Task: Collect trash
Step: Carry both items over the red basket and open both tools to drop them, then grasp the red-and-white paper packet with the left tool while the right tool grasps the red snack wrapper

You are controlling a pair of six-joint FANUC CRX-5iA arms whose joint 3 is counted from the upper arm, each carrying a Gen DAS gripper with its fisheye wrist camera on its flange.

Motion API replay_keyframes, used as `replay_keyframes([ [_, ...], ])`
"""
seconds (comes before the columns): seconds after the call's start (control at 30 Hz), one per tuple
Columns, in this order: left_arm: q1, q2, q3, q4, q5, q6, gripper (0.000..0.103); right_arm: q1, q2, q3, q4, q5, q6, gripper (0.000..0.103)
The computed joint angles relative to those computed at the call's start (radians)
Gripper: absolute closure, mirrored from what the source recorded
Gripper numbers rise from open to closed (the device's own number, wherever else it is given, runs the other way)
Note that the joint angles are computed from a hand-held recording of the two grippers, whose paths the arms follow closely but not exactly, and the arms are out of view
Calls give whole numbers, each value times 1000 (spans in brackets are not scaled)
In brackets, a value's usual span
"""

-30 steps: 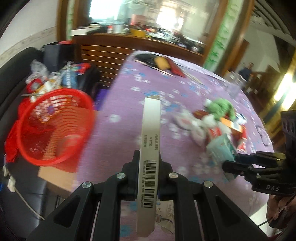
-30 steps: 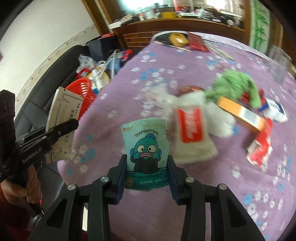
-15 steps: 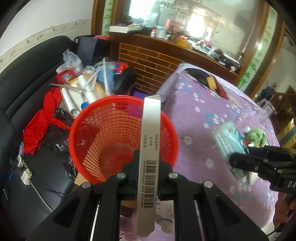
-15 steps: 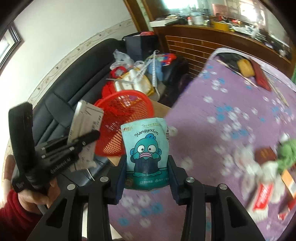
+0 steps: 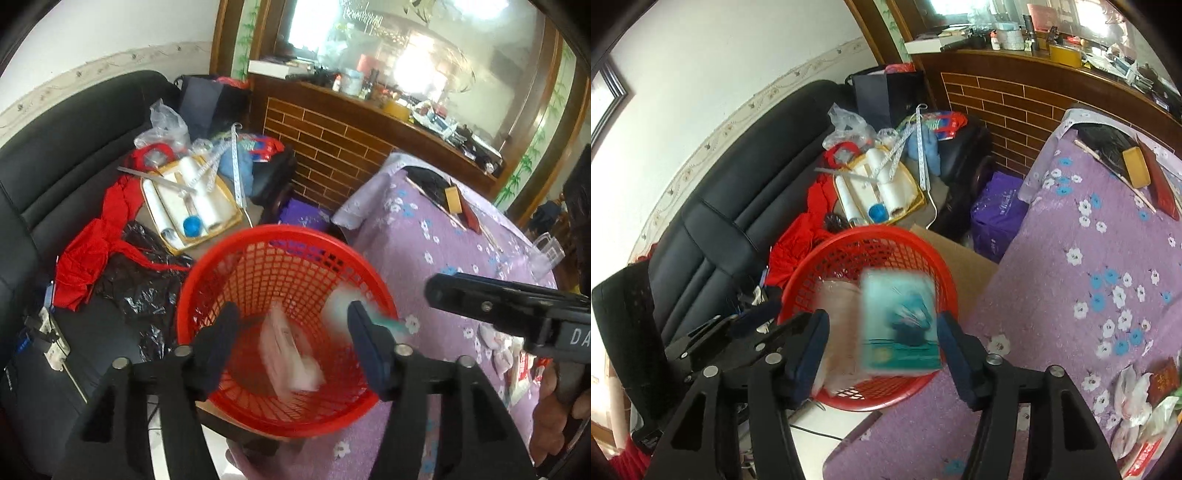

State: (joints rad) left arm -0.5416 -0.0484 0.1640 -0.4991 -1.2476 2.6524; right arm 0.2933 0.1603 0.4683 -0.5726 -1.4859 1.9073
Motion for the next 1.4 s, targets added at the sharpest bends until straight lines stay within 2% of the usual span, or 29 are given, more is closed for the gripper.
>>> replay_keyframes([
  [0.1, -15, 3, 12, -10, -7, 7, 43, -35, -15, -5, -4, -9, 9, 36],
  [0.2, -51, 14, 28, -26, -9, 22, 43, -82, -40, -29, -14, -19, 21, 31],
  [0.3, -89, 41, 46, -18, 8, 26, 43, -134, -90, -93, 10, -9, 48, 28],
  [0.53, -150, 165, 136, 67, 63, -80, 43, -297, -157, -204, 28, 5, 95, 28],
  [0.67, -168, 235, 198, 122, 90, -149, 43, -420, -151, -220, 5, -19, 95, 28],
  [0.93, -194, 390, 355, 235, 128, -256, 43, -581, -125, -218, 30, -6, 65, 29],
  [1.2, -196, 531, 506, 352, 133, -327, 43, -683, -76, -179, 79, -20, 10, 29],
  [1.4, -171, 655, 620, 472, 109, -330, 43, -737, -45, -149, 105, -34, 29, 29],
])
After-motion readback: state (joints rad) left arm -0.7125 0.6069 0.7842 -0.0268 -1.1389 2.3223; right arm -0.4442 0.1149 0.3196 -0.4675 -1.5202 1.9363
